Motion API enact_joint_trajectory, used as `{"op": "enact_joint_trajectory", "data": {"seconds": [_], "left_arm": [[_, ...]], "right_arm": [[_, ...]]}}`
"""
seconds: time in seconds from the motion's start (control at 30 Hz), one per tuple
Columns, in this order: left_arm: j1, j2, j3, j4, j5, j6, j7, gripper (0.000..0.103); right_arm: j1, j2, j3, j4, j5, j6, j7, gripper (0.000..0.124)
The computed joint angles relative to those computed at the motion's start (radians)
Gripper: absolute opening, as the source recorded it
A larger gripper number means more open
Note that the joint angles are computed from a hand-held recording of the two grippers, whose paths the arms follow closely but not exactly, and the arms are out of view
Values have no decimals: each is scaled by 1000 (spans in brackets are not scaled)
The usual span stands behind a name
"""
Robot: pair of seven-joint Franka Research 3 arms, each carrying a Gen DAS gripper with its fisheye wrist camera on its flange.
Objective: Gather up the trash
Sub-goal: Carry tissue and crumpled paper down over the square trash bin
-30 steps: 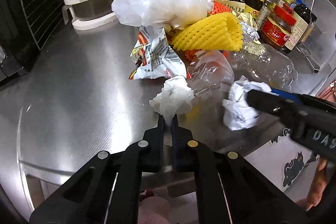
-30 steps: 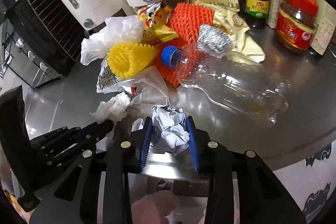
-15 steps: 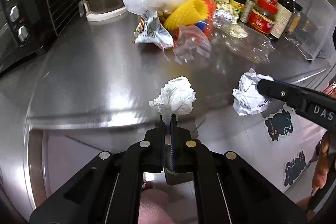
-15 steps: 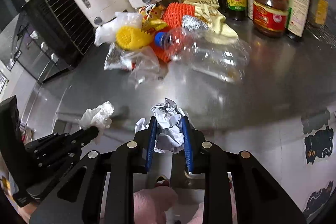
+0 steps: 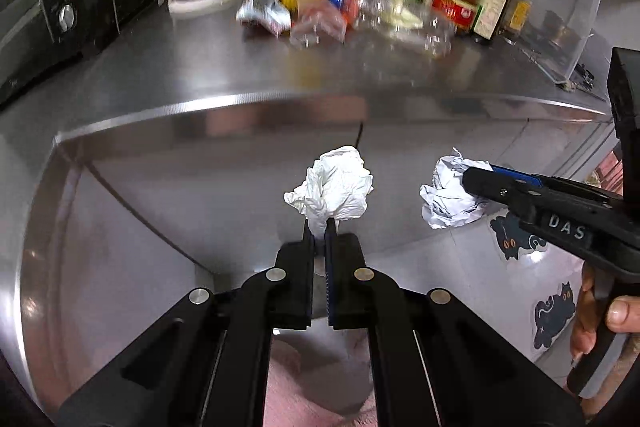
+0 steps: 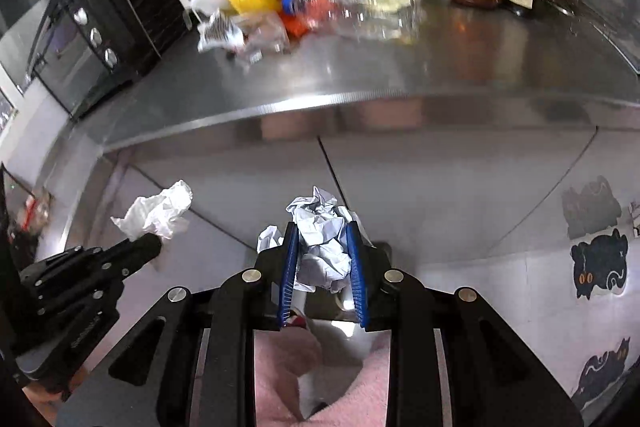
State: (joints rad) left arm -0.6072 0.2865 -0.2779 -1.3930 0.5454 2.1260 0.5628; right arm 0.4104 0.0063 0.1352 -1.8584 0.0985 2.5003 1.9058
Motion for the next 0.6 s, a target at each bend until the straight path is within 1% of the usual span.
{"op": "enact_joint_trajectory", "data": {"seconds": [0.1, 0.17, 0.23, 0.33, 0.37, 0.43, 0.5, 0.6], "left_arm": [[6, -11, -4, -66, -14, 44, -33, 3], [15, -15, -9, -113, -28, 82, -40, 3], [19, -6, -9, -154, -30, 120, -52, 3], [14, 22, -3, -177, -7, 143, -66, 3], [17, 39, -2, -189, -12, 167, -72, 3], [23, 63, 0, -198, -27, 195, -75, 3], [27, 100, 6, -197, -44, 217, -80, 3], [36, 153, 12, -188, -79, 244, -72, 3]], "right_arm": [[6, 2, 5, -56, -12, 49, -9, 25], [11, 13, 8, -84, -43, 66, 0, 25], [15, 32, 6, -100, -45, 83, -2, 25], [21, 73, 3, -128, -37, 134, -11, 25], [26, 94, 0, -132, -54, 154, -8, 25], [33, 129, -6, -131, -64, 161, -13, 25], [37, 165, -10, -122, -44, 158, -21, 25], [46, 219, -25, -113, -30, 175, 1, 25]]}}
